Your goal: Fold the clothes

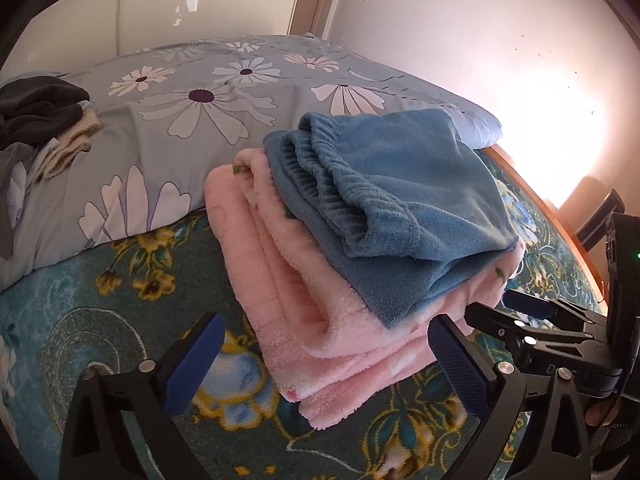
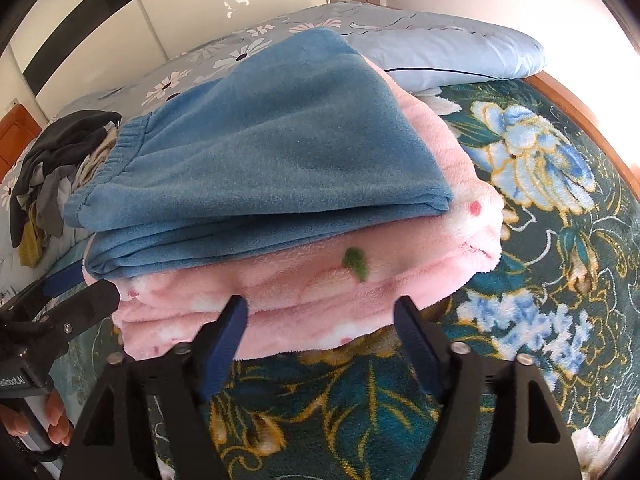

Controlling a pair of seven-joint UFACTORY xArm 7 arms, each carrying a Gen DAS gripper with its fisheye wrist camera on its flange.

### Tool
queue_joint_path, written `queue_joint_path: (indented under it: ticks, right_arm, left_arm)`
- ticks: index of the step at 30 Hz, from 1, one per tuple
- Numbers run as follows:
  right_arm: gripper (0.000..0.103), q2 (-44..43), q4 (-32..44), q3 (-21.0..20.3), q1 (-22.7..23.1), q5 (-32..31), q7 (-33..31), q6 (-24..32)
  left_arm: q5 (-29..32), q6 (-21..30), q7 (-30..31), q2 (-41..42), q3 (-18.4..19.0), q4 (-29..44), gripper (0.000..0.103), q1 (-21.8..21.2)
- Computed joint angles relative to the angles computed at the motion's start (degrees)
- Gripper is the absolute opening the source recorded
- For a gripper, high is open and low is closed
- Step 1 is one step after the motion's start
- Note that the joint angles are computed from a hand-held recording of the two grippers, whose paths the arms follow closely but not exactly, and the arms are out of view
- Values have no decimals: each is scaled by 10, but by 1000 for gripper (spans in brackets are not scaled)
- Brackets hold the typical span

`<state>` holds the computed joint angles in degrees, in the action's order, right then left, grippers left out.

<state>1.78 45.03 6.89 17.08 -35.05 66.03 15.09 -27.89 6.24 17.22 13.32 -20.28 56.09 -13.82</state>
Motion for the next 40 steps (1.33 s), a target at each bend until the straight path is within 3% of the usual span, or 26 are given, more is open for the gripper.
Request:
queue_joint_path:
  ticks: [4,6,8,17,22,30,36,40]
  right_arm:
    - [95,-1,-1,-2,1,-29,28,-5]
    - [103,0,1,-2,2,-46,44,-2]
    - [103,0,5,-1,4,-67,61,6]
    - [103,4,3,0,10,-114,120,18]
    - [103,8,2,1,13,-115,123,26]
    - [103,16,-4,-4,16,-116,135,19]
    - [103,21,-1,-8,20,-121,135,15]
    - [103,25,4,-9,23,-116,130,17]
  left_arm:
    - [35,-17,-35,-2,23,-9,103,-20]
    - [83,-20,-82,-3,57,-13,103,-49]
    - [143,-18,-135,-2,96,-15,103,-81]
    - [233,-54,-222,6,109,-31,103,-84]
    - [289,-65,-272,20,153,-28,103,-121]
    - [338,-83,-313,41,194,-20,103,-155]
    - [365,-112,-348,43,300,-30,103,-259]
    - [360,-108,-340,43,277,-27,103,-235]
